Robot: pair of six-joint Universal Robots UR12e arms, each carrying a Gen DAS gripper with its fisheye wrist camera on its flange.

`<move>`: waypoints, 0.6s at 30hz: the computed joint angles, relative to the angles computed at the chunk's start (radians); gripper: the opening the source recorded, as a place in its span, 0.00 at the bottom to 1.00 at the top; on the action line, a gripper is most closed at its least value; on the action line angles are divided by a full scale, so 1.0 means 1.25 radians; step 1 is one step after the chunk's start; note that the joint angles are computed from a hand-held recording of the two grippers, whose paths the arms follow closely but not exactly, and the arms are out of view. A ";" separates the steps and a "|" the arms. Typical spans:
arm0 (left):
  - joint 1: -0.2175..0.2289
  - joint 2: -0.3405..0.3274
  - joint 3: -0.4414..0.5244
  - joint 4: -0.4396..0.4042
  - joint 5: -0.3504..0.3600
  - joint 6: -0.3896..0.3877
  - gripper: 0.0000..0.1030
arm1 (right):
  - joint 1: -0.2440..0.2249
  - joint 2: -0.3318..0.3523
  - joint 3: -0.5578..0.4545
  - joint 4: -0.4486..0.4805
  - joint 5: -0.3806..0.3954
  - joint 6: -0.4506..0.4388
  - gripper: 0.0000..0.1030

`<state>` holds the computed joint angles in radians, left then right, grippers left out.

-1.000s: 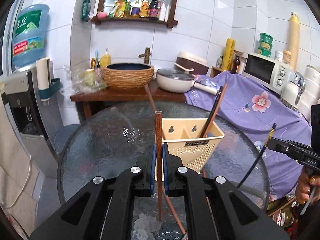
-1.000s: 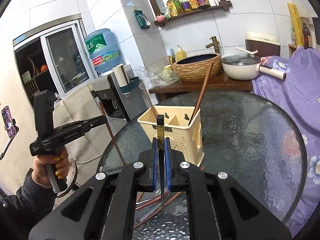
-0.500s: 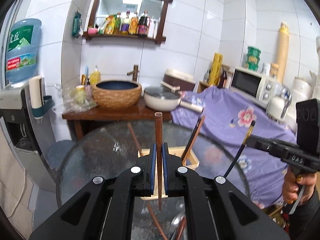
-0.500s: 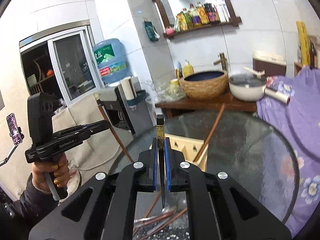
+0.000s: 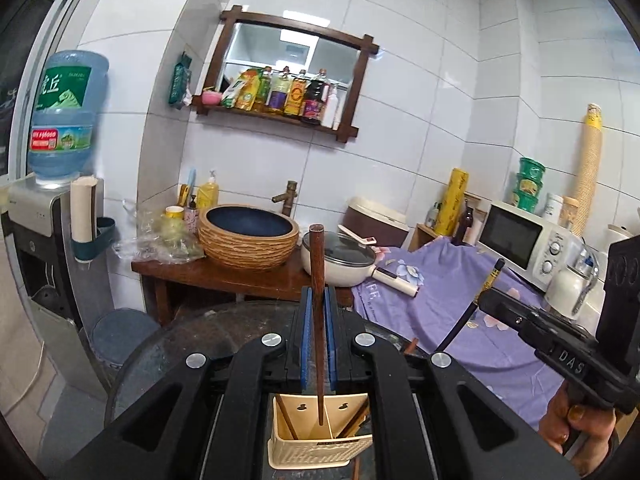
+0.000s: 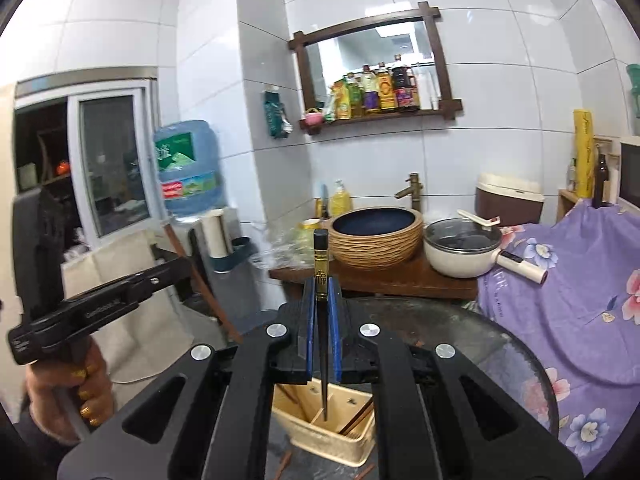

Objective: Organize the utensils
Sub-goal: 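Lift both chopsticks up and lower them into the beige holder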

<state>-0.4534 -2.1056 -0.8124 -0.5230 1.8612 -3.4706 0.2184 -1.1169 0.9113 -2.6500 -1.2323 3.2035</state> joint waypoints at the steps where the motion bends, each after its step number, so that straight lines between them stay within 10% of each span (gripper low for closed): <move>1: 0.001 -0.002 0.000 -0.006 0.000 -0.006 0.06 | 0.003 0.009 -0.007 0.014 -0.013 0.001 0.07; 18: 0.013 -0.018 -0.065 -0.082 -0.025 -0.050 0.06 | 0.008 0.030 0.054 0.066 -0.023 0.037 0.07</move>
<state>-0.4368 -2.1279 -0.8936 -0.6259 1.8306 -3.5330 0.2280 -1.0795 0.9792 -2.5674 -1.2611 3.2498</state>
